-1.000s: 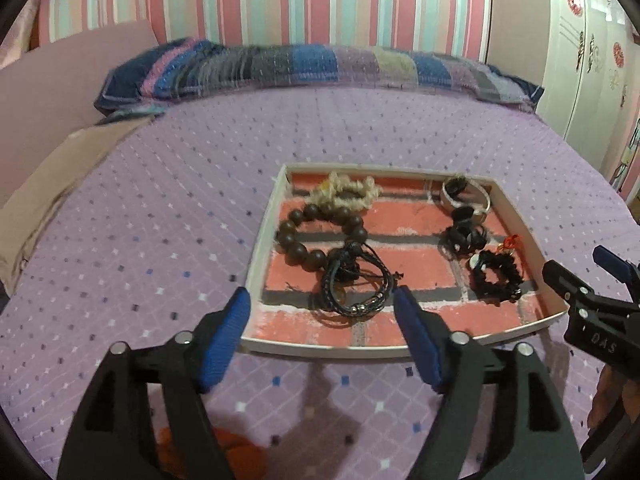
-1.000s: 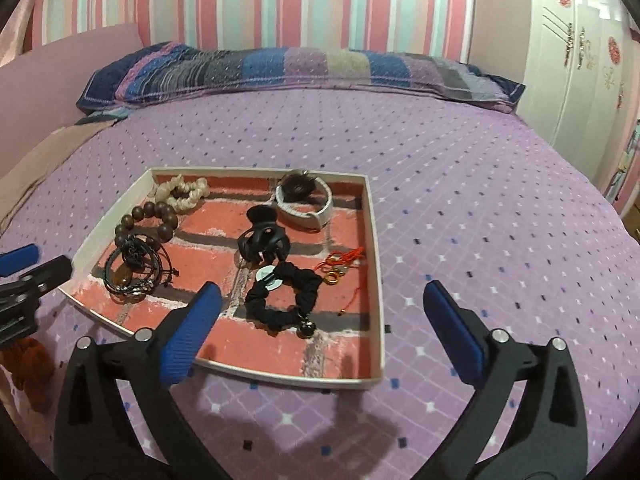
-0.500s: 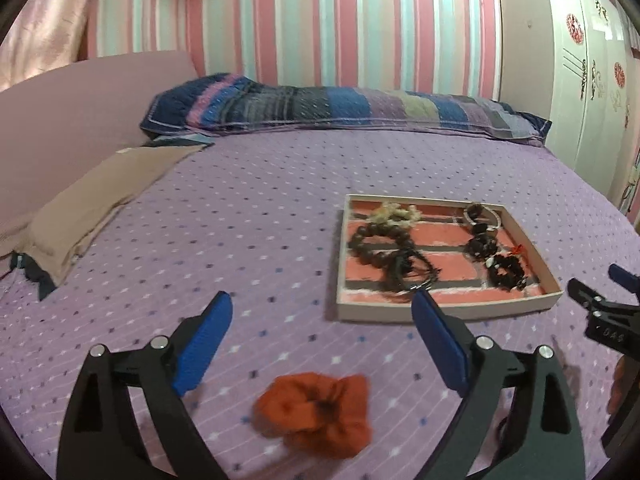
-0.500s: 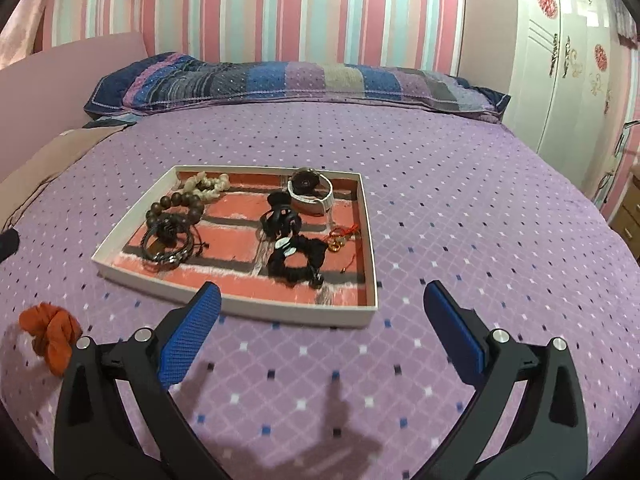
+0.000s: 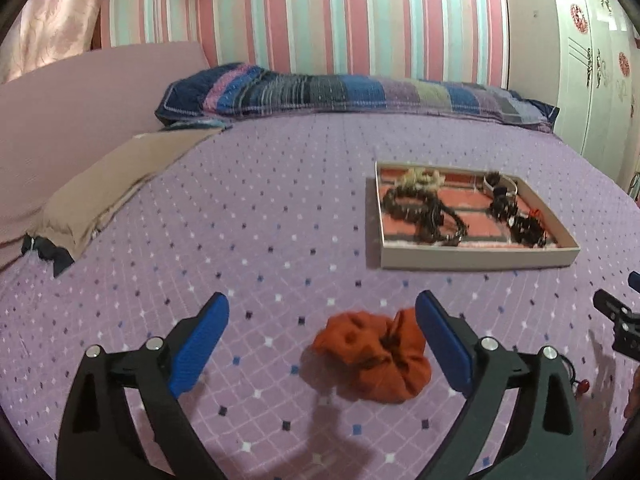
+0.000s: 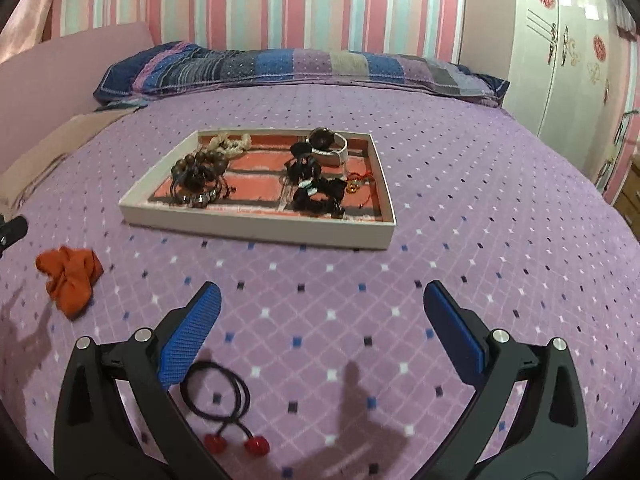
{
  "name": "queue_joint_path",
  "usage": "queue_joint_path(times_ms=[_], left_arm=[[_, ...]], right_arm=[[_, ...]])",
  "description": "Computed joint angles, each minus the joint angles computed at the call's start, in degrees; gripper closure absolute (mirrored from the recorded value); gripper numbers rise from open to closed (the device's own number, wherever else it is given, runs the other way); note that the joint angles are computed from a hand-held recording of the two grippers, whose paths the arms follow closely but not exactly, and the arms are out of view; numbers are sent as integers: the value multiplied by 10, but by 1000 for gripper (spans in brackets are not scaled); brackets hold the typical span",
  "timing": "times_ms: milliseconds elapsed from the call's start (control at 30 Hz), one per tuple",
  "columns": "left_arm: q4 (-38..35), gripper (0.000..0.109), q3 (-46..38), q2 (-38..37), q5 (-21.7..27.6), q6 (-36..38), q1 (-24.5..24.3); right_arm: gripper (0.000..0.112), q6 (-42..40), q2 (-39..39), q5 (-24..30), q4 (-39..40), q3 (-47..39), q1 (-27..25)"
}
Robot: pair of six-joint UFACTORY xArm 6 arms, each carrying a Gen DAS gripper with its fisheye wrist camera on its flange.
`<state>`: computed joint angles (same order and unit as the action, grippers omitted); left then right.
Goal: Organize jewelry
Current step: 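Withdraw both tools toward the orange scrunchie and black hair tie, then grasp the orange scrunchie with the left tool while the right tool grasps the red-ball hair tie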
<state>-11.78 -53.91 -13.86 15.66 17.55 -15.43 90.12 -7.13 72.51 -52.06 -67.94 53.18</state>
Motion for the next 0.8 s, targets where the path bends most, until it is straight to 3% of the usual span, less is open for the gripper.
queue_joint_path(times_ms=[200, 300, 400, 533, 800], left_arm=[[136, 10, 18, 14, -47, -87, 8], [39, 10, 17, 16, -36, 2, -4], [29, 10, 15, 24, -40, 22, -10], [-55, 10, -4, 45, -14, 88, -20], [-48, 10, -24, 88, -6, 81, -18]], right_arm=[[14, 21, 6, -14, 13, 16, 11], [14, 32, 10, -22, 24, 22, 13], [14, 41, 11, -28, 30, 29, 15], [14, 56, 5, -43, 33, 44, 19], [14, 45, 21, -65, 45, 42, 24]])
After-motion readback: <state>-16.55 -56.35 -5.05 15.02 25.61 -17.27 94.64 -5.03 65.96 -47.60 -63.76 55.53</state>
